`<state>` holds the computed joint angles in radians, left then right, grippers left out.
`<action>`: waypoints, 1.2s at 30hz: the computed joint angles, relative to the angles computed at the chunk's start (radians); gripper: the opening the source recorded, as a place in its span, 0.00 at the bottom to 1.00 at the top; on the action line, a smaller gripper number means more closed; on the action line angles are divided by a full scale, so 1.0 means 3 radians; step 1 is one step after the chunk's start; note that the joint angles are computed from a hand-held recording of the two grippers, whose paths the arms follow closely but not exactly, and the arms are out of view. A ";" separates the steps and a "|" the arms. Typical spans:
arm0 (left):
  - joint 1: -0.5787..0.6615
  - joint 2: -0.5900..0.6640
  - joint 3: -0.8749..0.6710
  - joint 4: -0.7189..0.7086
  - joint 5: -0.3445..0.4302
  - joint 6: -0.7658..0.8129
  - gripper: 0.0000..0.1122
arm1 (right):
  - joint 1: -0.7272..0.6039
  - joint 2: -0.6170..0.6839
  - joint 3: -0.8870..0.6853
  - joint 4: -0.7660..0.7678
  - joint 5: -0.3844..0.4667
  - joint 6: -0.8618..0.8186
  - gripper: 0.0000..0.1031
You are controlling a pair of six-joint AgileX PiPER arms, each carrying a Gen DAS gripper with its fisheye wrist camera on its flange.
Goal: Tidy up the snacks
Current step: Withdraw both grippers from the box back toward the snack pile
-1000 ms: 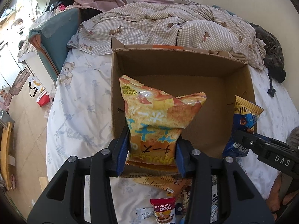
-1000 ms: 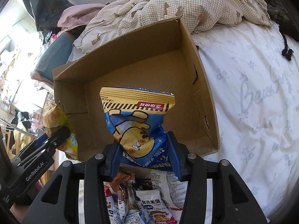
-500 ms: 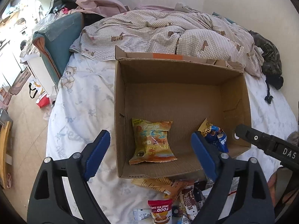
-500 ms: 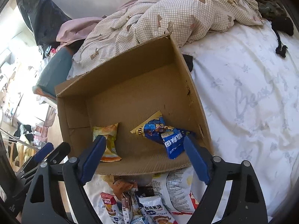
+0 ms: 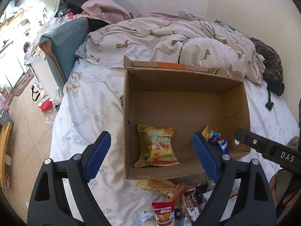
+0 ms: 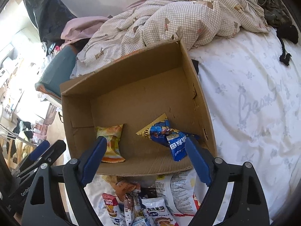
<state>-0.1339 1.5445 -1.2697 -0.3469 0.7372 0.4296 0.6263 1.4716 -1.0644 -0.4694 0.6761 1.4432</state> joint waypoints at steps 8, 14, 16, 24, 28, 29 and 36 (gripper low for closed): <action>0.0253 -0.0290 0.0117 -0.0128 -0.0013 0.0141 0.78 | 0.0394 -0.0159 0.0005 -0.0536 0.0321 0.0512 0.85; 0.0473 -0.0463 0.0183 -0.0422 0.0172 0.0460 0.88 | 0.0771 -0.0280 -0.0018 -0.0816 0.0661 0.0761 0.98; 0.0537 -0.0535 0.0234 -0.0450 0.0264 0.0520 0.88 | 0.0872 -0.0320 0.0007 -0.0854 0.0755 0.0845 0.98; 0.0695 -0.0810 0.0481 -0.0486 0.0408 0.0734 0.88 | 0.1203 -0.0488 0.0188 -0.0799 0.0983 0.1323 0.98; 0.0841 -0.0892 0.0556 -0.0556 0.0534 0.0846 0.88 | 0.1356 -0.0528 0.0235 -0.0782 0.1073 0.1482 0.98; 0.0864 -0.0910 0.0575 -0.0549 0.0555 0.0850 0.88 | 0.1399 -0.0532 0.0243 -0.0779 0.1097 0.1520 0.98; 0.1064 -0.1010 0.0699 -0.0544 0.0745 0.0932 0.88 | 0.1632 -0.0546 0.0279 -0.0735 0.1199 0.1711 0.98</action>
